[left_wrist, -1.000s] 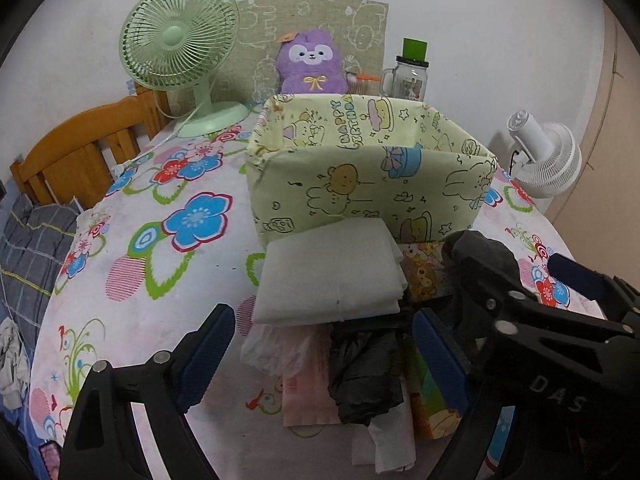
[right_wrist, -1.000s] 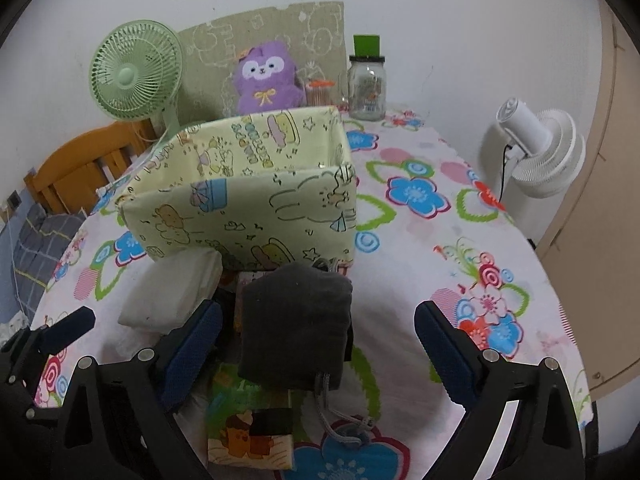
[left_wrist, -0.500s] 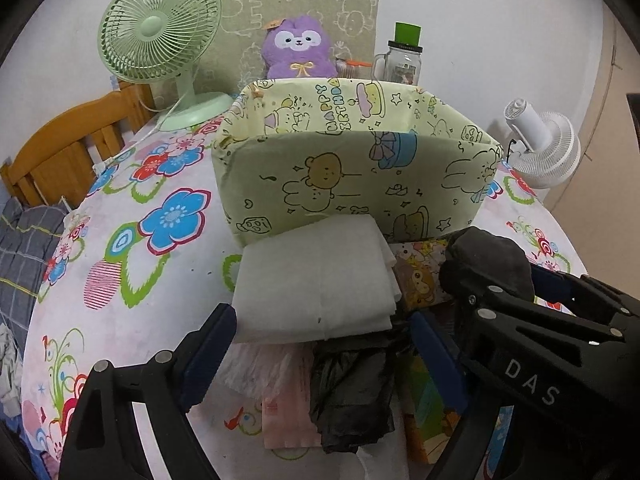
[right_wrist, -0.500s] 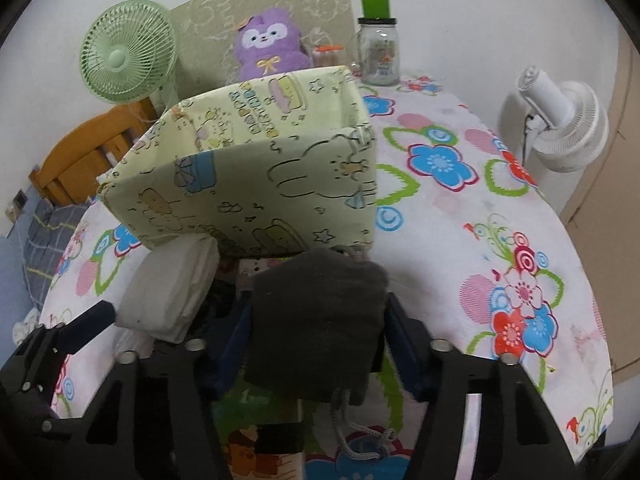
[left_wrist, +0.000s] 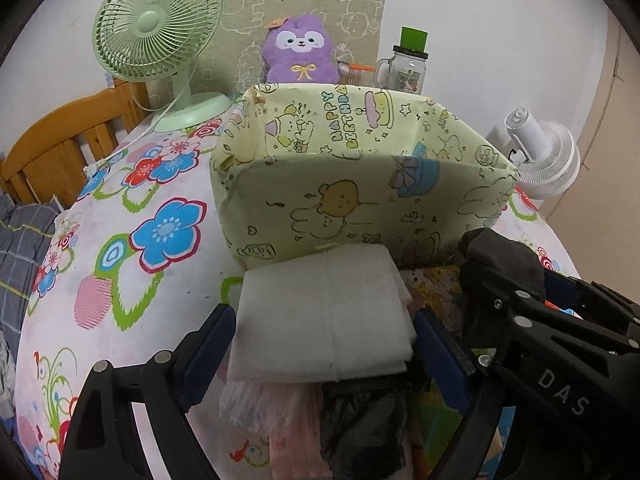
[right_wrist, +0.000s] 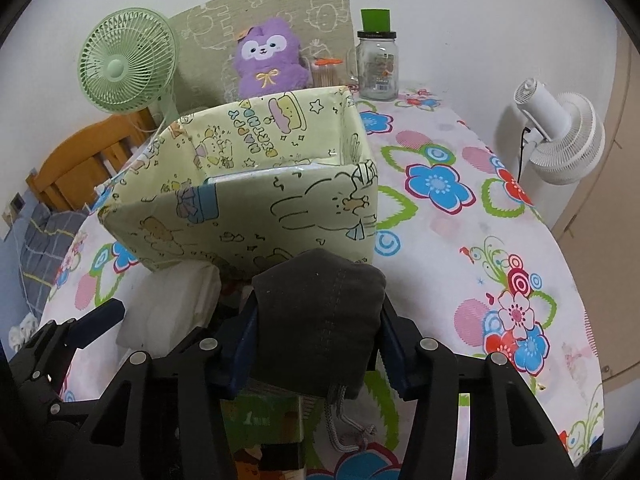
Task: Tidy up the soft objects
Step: 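Lift the towel with the left tool while the right tool lifts the grey cloth over the box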
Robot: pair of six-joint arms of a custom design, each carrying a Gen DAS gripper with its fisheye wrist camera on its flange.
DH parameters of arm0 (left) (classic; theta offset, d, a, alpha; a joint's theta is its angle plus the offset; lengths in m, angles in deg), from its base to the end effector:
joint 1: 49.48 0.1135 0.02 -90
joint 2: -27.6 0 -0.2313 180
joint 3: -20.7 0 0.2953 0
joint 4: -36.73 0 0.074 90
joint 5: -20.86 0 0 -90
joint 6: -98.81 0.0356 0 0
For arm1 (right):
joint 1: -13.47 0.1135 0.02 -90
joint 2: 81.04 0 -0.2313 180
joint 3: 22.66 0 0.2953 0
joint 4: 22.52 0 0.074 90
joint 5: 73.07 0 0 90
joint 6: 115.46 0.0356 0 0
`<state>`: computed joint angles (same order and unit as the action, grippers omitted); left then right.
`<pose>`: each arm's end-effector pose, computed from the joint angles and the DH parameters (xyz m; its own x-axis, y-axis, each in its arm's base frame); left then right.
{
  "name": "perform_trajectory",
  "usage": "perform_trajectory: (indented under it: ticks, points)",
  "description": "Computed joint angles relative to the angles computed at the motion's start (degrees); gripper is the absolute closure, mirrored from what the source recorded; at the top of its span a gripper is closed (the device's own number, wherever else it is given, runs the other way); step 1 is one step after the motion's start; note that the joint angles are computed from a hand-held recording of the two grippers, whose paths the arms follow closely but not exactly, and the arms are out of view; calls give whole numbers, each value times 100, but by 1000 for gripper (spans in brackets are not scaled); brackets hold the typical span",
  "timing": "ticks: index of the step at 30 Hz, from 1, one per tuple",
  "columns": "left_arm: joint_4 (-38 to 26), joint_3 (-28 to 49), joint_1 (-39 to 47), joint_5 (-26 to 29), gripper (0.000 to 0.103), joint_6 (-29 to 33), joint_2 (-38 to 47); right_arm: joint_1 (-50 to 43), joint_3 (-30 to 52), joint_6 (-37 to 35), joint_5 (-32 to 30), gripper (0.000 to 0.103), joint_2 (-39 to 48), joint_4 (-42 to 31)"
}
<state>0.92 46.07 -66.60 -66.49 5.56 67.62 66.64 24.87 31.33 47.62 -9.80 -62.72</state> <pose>0.1890 -0.0600 0.1031 -0.7541 0.1730 -0.6336 0.2799 0.9574 -0.0717 0.1716 0.1988 0.1198 -0.7582 0.1879 -0.6244 0.1471 0.9822 0.1169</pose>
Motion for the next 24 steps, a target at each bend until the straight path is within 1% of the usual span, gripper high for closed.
perform_trajectory:
  ticks: [6,9,14,16,20,24]
  points:
    - [502,225,282,324,8,233,795,-37,216,-25,39,47,284,-32]
    - [667,359,402,542,6,241,1237,-71,328,-40,25,47,440,-73]
    - [809,576,625,942,7,210,1864,-81,459,-55,33,47,608,-127]
    - [821,584,659,991,11,181,1889,-75,495,-58,53,47,636,-141]
    - [761,416,577,870,17,164,1488,-53,528,-28,77,47,649,-183]
    - [547,285,500,757,18,133,1029,33,495,38,153,47,519,-263]
